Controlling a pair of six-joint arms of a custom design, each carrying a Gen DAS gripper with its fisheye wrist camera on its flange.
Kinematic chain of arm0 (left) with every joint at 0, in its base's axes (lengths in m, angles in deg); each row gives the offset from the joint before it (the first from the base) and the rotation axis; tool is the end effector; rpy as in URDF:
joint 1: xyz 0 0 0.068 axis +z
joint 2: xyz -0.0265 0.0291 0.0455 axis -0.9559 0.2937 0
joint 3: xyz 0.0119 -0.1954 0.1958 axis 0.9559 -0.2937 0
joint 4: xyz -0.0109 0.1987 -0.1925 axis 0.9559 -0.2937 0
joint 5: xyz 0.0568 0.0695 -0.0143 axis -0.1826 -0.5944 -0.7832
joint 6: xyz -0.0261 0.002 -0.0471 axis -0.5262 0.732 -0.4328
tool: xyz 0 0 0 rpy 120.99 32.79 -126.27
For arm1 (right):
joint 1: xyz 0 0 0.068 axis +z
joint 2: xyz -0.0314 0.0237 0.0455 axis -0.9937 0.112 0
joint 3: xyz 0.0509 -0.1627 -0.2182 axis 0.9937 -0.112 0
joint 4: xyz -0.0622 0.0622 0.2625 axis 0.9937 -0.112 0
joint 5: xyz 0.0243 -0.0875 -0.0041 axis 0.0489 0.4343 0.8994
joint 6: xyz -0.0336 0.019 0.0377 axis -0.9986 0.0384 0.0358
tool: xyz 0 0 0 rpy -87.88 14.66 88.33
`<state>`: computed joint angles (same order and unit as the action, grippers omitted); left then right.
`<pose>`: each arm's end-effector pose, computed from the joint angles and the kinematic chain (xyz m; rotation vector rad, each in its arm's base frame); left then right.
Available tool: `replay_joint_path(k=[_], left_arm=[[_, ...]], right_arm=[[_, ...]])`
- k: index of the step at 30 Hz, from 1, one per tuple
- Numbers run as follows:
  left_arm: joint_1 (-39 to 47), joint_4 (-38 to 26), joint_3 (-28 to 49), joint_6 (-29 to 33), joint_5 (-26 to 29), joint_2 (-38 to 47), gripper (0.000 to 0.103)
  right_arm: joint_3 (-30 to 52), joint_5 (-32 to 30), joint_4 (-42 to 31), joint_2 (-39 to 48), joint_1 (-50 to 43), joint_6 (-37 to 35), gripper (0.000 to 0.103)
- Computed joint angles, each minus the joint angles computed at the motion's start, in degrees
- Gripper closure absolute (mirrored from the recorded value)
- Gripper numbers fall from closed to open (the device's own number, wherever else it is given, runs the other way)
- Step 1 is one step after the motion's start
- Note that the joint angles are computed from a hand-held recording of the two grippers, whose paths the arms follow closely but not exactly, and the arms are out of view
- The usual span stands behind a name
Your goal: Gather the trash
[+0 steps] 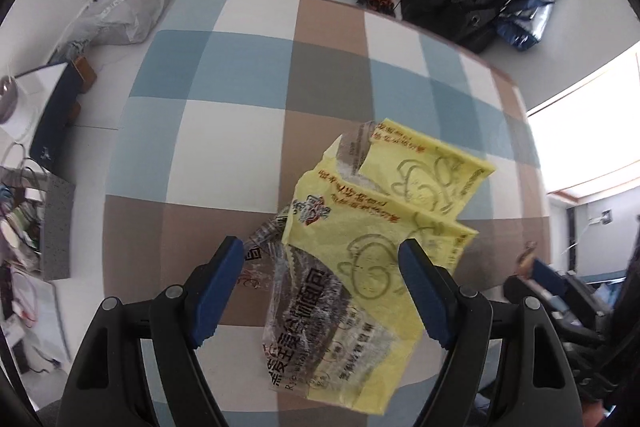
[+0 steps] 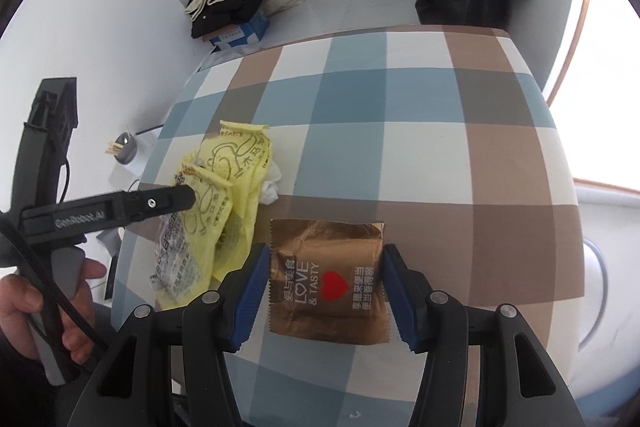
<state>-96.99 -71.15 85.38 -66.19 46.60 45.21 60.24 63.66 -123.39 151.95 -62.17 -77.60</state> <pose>0.3059 -0.1371 0.2523 -0.4579 2.7964 -0.2982 0.3376 0.1463 0.2231 -0.5931 2.5869 0.6312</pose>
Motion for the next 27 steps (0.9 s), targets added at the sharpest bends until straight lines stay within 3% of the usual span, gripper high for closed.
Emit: replay_joint_path(k=[7, 9, 11, 14, 19, 27], left_arm=[[-1.00, -0.29, -0.33, 2.11, -4.23, 0.39, 0.027], [-0.71, 0.40, -1.19, 2.53, -4.43, -0.61, 0.042], [-0.27, 0.16, -1.45, 3.09, -4.32, -1.11, 0.067], [0.67, 1.47, -2.48, 2.93, -1.40, -1.81, 0.096], [0.25, 3.00, -3.12, 2.95, -1.78, -3.88, 0.102], [0.75, 7.20, -5.58, 2.83, -0.57, -8.95, 0.103]], right_arm=[[-0.15, -0.76, 0.08, -0.46, -0.99, -0.08, 0.047], [-0.22, -0.94, 0.14, -0.59, -1.02, -0.01, 0.047], [-0.52, -1.04, 0.25, -0.94, -1.18, -0.26, 0.047], [-0.64, -0.89, 0.31, -1.13, -1.14, -0.24, 0.047], [-0.58, -0.05, 0.41, -0.86, -0.92, 0.51, 0.047], [-1.58, 0.22, 1.23, -2.28, -1.28, 2.75, 0.047]])
